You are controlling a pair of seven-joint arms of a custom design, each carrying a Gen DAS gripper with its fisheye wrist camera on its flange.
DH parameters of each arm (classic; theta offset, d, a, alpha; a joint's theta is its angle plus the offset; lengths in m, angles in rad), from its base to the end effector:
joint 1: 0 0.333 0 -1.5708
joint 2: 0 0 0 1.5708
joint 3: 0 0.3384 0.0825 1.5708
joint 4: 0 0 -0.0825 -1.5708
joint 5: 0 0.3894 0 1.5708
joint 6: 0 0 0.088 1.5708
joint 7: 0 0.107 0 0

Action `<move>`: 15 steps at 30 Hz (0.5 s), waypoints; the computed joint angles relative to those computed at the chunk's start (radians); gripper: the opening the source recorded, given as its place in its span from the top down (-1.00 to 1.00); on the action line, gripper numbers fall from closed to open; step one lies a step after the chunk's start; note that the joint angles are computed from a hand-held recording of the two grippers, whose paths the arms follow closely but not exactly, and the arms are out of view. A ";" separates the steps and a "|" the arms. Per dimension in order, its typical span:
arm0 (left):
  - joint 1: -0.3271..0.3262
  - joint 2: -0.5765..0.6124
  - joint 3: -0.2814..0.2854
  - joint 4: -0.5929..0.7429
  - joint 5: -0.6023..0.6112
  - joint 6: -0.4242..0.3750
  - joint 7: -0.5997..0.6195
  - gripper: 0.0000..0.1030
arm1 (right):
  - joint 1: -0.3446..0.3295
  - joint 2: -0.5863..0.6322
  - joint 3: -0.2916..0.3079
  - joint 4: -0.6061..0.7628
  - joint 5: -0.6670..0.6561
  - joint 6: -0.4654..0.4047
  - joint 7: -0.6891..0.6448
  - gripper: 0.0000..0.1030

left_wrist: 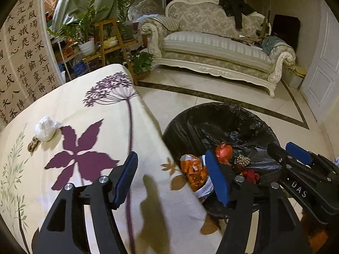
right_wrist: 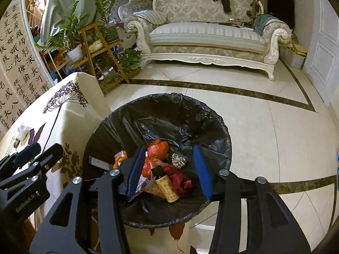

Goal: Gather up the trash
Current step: 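Move both tools back over the table toward the tissue and rope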

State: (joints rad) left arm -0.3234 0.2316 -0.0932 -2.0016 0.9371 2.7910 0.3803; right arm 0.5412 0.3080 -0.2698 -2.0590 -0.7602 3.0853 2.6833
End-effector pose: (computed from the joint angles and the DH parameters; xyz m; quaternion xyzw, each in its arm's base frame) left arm 0.5675 -0.2880 0.4114 -0.6533 0.6669 -0.2542 0.2526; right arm 0.5907 0.2344 0.3734 -0.6399 0.6748 -0.2134 0.2995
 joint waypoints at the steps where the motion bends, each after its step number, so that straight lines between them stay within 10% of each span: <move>1: 0.001 -0.011 0.005 -0.013 0.006 0.001 -0.012 -0.27 | -0.005 -0.001 0.008 0.001 0.006 -0.001 -0.009 0.05; 15: 0.128 -0.174 -0.013 -0.197 0.106 -0.055 -0.189 -0.40 | -0.012 0.040 0.129 0.086 0.161 -0.017 -0.215 -0.07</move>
